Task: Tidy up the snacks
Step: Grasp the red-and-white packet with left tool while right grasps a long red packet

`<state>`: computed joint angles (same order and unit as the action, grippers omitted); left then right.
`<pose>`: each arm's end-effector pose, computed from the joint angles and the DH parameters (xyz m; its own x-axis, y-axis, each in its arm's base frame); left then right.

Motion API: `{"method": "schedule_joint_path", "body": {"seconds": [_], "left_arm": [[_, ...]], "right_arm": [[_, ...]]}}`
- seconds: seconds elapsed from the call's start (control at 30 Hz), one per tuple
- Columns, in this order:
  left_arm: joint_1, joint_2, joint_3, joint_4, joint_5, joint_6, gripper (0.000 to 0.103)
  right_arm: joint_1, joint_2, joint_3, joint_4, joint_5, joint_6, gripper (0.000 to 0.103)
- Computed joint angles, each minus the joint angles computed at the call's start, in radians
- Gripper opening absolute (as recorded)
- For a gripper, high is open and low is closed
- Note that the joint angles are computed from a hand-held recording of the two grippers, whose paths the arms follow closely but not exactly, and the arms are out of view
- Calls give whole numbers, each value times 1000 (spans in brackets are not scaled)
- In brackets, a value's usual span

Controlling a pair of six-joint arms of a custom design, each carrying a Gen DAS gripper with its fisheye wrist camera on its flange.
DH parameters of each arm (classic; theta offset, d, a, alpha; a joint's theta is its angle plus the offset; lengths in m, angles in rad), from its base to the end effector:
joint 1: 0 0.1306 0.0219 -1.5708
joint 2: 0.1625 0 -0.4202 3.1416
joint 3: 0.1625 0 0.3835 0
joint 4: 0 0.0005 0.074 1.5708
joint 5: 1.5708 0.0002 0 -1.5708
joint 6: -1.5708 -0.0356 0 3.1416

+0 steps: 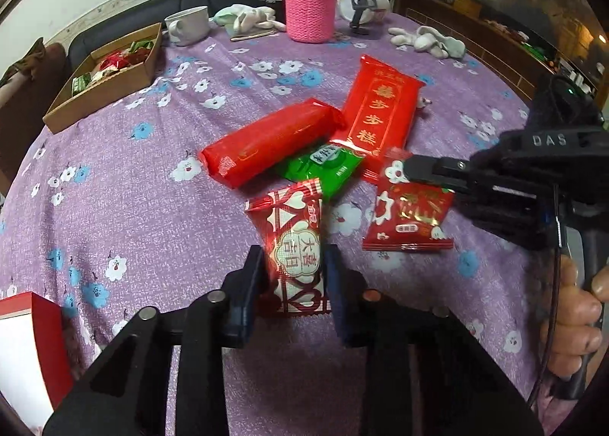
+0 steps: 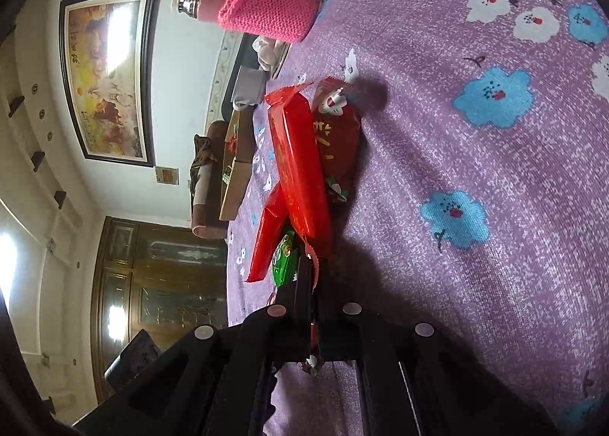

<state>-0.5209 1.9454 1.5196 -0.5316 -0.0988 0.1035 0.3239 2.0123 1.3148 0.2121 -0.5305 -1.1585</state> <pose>0.5644 -0.3204 0.2436 -0.7515 0.3127 -0.5809 0.3703 0.9287 0.0207 0.6078 0.2225 0.1811 -0.8174 0.5592 -0.1381 0.1252 0.4066 0.9050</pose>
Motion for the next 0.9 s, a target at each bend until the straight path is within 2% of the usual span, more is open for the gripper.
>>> {"method": "schedule_joint_path", "body": {"seconds": [0.13,0.3,0.47,0.7,0.9], "left_arm": [[2,-16,-27,30,8,25,21],[7,-61,-85,83,34,68,21],[0,-115,-156,137,15,99,21],[-18,-186,-237,189,-76,98,21],[-27,-249,-296,247,-161,78,21]], "right_arm": [[5,6,10,1,-24,1,2],[12,2,7,54,-44,8,2],[18,-2,9,102,-68,26,2],[25,-12,6,138,-67,60,2],[33,-21,11,121,-39,94,2]]}}
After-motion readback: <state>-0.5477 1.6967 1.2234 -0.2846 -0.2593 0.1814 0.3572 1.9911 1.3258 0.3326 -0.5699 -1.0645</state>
